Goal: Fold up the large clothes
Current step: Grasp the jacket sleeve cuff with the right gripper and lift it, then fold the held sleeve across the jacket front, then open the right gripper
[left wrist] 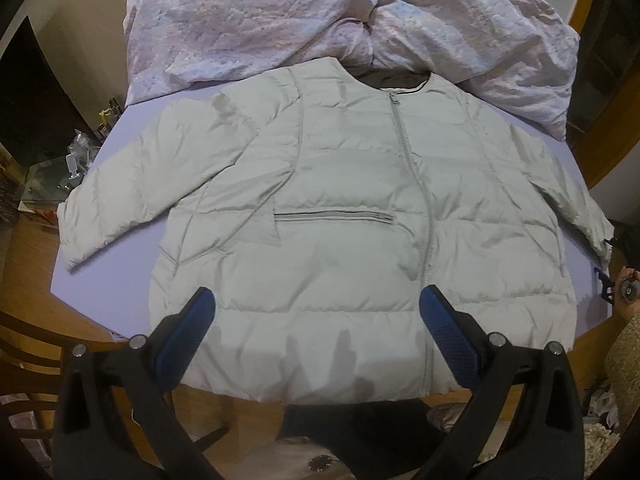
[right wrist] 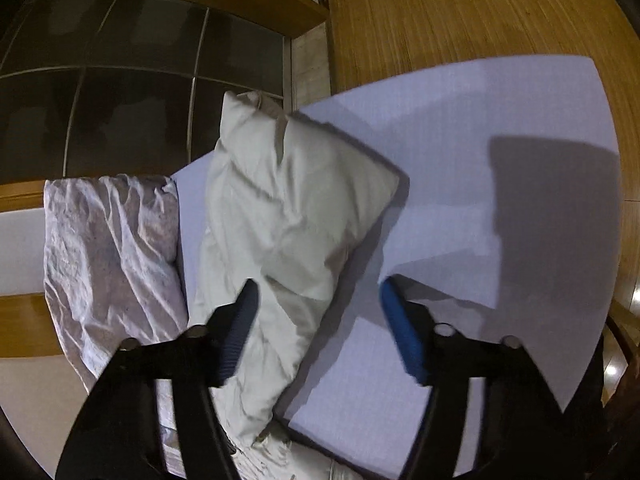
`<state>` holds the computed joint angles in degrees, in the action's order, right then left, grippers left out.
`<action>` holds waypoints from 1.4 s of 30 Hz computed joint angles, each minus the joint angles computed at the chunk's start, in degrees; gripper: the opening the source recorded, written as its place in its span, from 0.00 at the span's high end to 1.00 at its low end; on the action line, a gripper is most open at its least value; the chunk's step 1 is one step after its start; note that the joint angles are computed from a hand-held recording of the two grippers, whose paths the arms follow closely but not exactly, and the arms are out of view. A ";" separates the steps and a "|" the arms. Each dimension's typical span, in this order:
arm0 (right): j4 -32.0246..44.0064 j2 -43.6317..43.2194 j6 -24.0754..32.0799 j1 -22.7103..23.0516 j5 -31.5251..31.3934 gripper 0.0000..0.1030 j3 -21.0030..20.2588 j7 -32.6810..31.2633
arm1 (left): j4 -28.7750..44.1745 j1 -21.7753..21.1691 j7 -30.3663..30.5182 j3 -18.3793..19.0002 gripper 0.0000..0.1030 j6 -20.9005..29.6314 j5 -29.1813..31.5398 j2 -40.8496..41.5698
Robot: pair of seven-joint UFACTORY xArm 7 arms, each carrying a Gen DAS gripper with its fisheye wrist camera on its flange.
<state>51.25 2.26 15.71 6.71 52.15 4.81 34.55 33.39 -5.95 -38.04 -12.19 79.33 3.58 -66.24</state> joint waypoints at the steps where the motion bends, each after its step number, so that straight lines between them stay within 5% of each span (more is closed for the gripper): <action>1: -0.09 0.07 -0.23 -0.06 -0.49 0.49 -0.13 0.51 | -0.09 0.14 0.09 0.14 0.02 -0.01 0.24 0.05; 5: 1.16 1.32 -0.32 -0.83 -3.93 0.73 0.24 2.36 | -0.73 0.86 0.49 0.77 0.02 -0.39 1.26 -0.02; 11: 5.69 2.69 -0.16 0.91 -27.39 0.86 -1.67 16.79 | -1.45 2.37 1.45 1.68 0.02 -0.59 3.05 -0.17; 15: 10.43 3.74 0.05 1.26 -35.36 0.90 -1.28 19.13 | -2.16 3.22 2.34 2.44 0.02 -1.08 3.92 -0.48; 28: 39.82 16.54 7.25 8.00 -38.39 0.92 7.61 -0.56 | -5.96 7.82 5.77 7.50 0.02 -3.68 4.89 -3.52; 42: 63.36 34.58 24.00 25.07 -39.52 0.93 10.96 -12.73 | -10.31 20.26 9.31 18.04 0.02 -5.13 3.64 -8.17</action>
